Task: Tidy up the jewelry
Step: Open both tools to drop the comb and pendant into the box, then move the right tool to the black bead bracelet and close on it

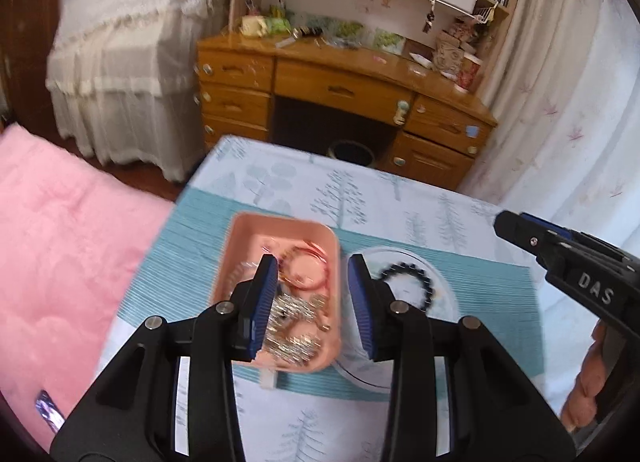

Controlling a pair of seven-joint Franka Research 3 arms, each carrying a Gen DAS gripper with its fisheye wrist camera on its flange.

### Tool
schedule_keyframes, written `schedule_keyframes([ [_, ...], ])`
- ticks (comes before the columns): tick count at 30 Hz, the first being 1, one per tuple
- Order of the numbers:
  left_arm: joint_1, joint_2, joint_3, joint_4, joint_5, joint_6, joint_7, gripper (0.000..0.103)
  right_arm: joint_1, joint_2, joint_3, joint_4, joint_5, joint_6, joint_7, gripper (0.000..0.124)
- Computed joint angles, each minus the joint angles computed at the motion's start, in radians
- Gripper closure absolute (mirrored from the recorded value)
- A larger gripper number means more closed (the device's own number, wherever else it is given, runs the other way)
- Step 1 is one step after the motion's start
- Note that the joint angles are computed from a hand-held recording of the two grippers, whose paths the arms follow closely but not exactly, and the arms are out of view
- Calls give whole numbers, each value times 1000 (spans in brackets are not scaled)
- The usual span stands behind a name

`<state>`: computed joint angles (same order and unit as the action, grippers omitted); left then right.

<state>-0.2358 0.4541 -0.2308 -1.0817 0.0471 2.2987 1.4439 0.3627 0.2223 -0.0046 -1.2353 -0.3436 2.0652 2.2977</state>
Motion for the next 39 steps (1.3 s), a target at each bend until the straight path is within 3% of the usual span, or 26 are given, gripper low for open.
schedule_keyframes([
  [5, -23, 0, 26, -34, 75, 10, -37, 70, -30, 25, -14, -8, 56, -87, 18, 94],
  [10, -27, 44, 30, -22, 101, -7, -46, 70, -67, 25, -22, -80, 112, -109, 30, 94],
  [19, -34, 191, 35, 124, 87, -87, -46, 70, -82, 103, -31, -67, 149, -165, 28, 94],
  [22, -37, 209, 35, 138, 85, -95, -42, 70, -84, 128, -38, -73, 152, -160, 28, 94],
  [25, -43, 218, 38, 138, 89, -94, -43, 70, -92, 130, -40, -114, 167, -94, 25, 91],
  [28, -45, 228, 35, 143, 85, -103, -37, 70, -96, 160, -41, -102, 187, -85, 15, 91],
  [31, -45, 223, 33, 128, 83, -99, -33, 70, -66, 191, -54, -67, 126, -105, 14, 91],
  [34, -46, 215, 32, 110, 83, -90, -34, 70, -42, 205, -57, -61, 78, -91, -9, 108],
  [39, -38, 169, 27, 32, 83, -48, -29, 70, -11, 185, -63, -99, 29, -55, 1, 109],
])
